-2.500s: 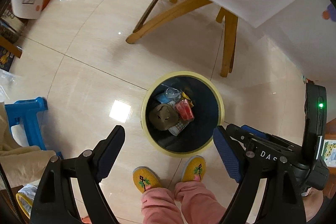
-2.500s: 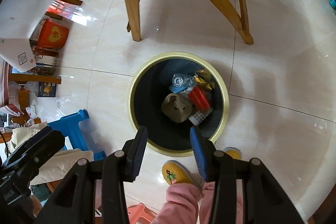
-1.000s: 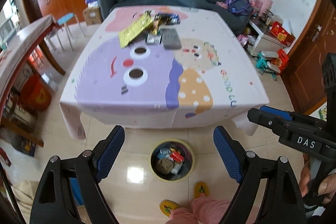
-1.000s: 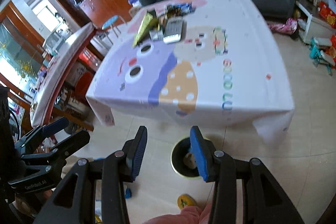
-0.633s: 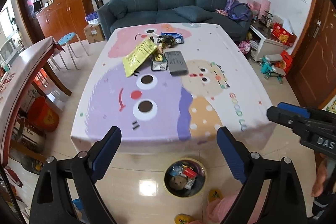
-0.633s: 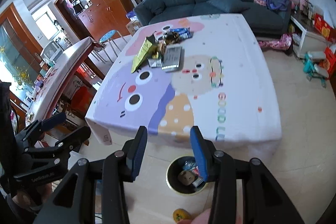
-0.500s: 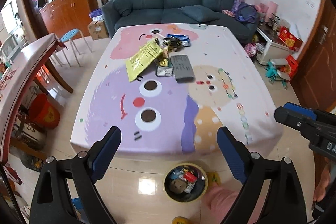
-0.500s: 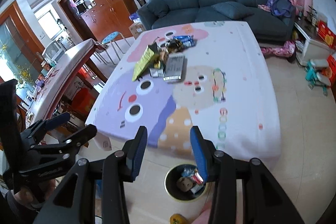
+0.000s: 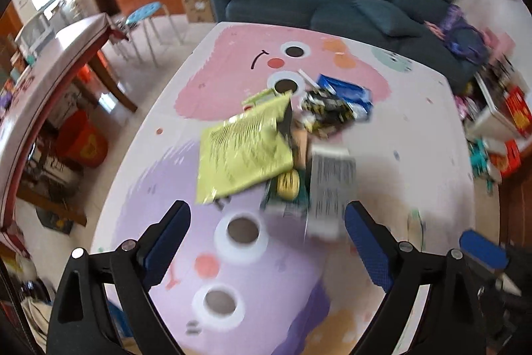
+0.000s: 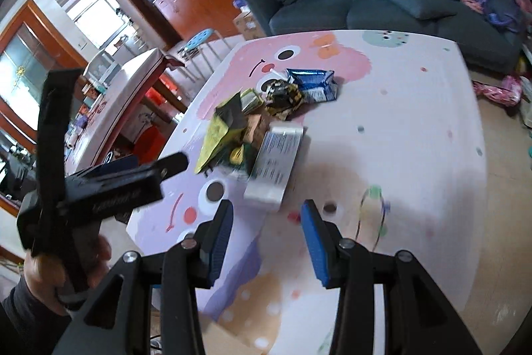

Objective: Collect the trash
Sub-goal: 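Grasp the yellow-green snack bag with the left tool while the right tool grasps the black-yellow wrapper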

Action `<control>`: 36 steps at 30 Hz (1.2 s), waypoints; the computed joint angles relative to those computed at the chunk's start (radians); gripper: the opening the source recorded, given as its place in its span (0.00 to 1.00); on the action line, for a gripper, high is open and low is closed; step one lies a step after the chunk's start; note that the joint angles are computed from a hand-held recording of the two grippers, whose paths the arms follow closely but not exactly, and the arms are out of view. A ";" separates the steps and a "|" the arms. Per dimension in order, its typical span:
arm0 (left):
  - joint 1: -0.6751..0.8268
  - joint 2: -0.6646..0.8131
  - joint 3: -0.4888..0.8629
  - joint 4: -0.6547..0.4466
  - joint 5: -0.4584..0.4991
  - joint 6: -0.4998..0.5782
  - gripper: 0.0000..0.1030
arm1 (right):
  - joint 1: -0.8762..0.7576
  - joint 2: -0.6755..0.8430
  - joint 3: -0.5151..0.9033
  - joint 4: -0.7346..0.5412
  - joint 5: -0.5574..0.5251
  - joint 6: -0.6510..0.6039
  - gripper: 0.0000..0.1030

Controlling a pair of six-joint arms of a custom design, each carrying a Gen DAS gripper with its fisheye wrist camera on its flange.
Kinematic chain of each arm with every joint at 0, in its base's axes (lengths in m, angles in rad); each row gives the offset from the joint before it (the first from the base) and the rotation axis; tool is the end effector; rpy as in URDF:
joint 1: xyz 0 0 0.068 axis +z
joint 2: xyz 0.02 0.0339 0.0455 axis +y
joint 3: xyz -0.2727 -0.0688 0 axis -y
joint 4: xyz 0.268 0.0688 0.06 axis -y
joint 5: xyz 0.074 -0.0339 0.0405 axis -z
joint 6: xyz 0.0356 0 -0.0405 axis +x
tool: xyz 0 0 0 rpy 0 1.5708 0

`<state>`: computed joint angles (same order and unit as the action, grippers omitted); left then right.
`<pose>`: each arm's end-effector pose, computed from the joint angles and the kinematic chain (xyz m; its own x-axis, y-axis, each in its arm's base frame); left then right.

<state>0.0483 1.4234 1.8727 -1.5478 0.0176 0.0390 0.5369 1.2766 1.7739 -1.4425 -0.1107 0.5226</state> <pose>0.2449 0.0112 0.4561 -0.8904 -0.0040 -0.4552 -0.0056 1.0000 0.0021 0.1801 0.1118 0.4664 -0.8851 0.0505 -0.4627 -0.1410 0.9183 0.3699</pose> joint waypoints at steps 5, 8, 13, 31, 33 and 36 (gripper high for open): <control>-0.076 0.158 0.063 0.054 -0.083 -0.100 0.90 | -0.177 0.139 0.047 0.053 -0.146 -0.170 0.42; -0.098 0.250 0.119 0.054 -0.132 -0.124 0.90 | -0.230 0.210 0.069 0.094 -0.202 -0.219 0.42; -0.128 0.378 0.202 0.024 -0.226 -0.170 0.90 | -0.266 0.309 0.117 0.124 -0.253 -0.259 0.42; -0.134 0.555 0.305 -0.011 -0.292 -0.290 0.70 | -0.285 0.494 0.196 0.149 -0.302 -0.344 0.52; -0.109 0.551 0.299 -0.010 -0.262 -0.293 0.62 | -0.278 0.511 0.210 0.151 -0.299 -0.349 0.52; -0.082 0.549 0.304 -0.009 -0.227 -0.285 0.52 | -0.263 0.540 0.232 0.155 -0.289 -0.350 0.52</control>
<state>-0.0335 1.9726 2.1769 -1.5571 -0.2098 -0.2460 0.2742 1.8162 2.0056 -1.2872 -0.3998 0.1727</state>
